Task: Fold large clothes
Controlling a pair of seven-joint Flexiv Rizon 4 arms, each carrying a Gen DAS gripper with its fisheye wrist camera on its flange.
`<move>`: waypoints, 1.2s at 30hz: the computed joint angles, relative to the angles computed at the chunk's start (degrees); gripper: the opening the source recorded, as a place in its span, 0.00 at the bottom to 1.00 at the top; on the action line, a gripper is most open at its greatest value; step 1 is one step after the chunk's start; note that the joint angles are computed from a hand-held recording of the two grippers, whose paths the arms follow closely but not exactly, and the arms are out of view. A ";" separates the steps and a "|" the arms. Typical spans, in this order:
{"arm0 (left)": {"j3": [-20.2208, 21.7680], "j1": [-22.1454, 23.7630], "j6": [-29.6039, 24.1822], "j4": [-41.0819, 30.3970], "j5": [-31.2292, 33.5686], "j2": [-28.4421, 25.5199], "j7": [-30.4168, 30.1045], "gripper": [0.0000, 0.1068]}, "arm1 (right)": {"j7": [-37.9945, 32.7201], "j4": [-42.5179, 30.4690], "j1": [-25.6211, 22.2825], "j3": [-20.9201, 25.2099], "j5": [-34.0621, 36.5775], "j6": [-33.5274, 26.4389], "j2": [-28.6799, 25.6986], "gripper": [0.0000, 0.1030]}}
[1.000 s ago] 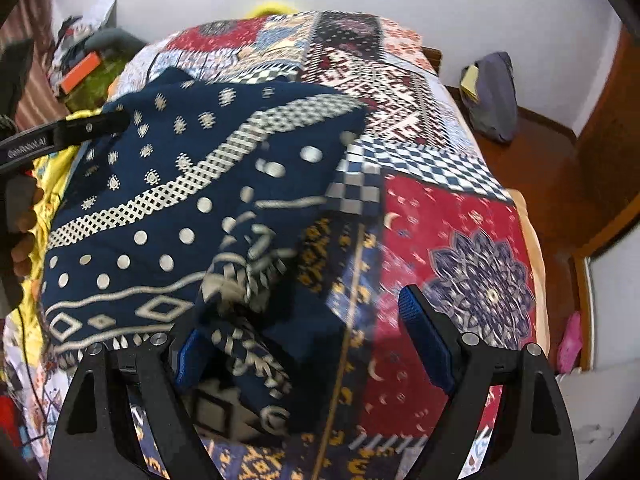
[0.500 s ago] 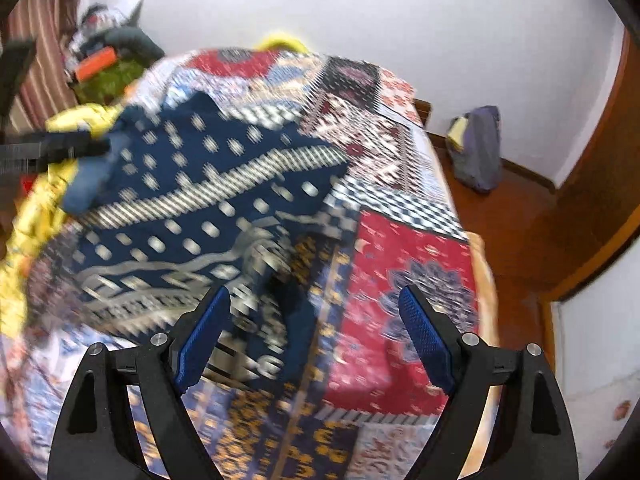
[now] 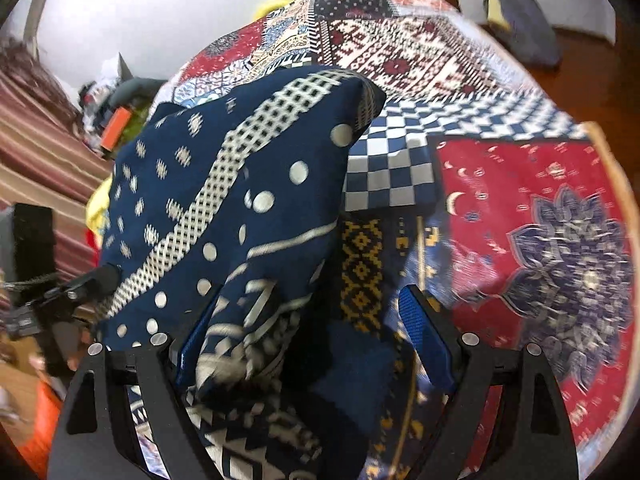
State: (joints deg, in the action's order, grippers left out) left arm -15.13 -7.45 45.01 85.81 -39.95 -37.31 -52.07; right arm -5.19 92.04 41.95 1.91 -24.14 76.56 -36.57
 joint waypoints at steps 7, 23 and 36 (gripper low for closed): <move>-1.39 0.82 -5.33 -5.86 -1.53 -5.30 -1.84 0.92 | -7.86 -3.22 -5.87 6.98 6.27 7.57 -4.42 0.82; -3.13 2.86 -7.97 -7.08 -6.67 -7.49 -3.86 0.72 | -14.01 -8.14 -3.61 6.72 11.90 7.52 -5.84 0.37; -1.03 7.81 -7.14 -0.23 -15.90 3.60 9.89 0.60 | -19.25 -27.20 0.79 5.59 7.13 -4.37 -10.35 0.23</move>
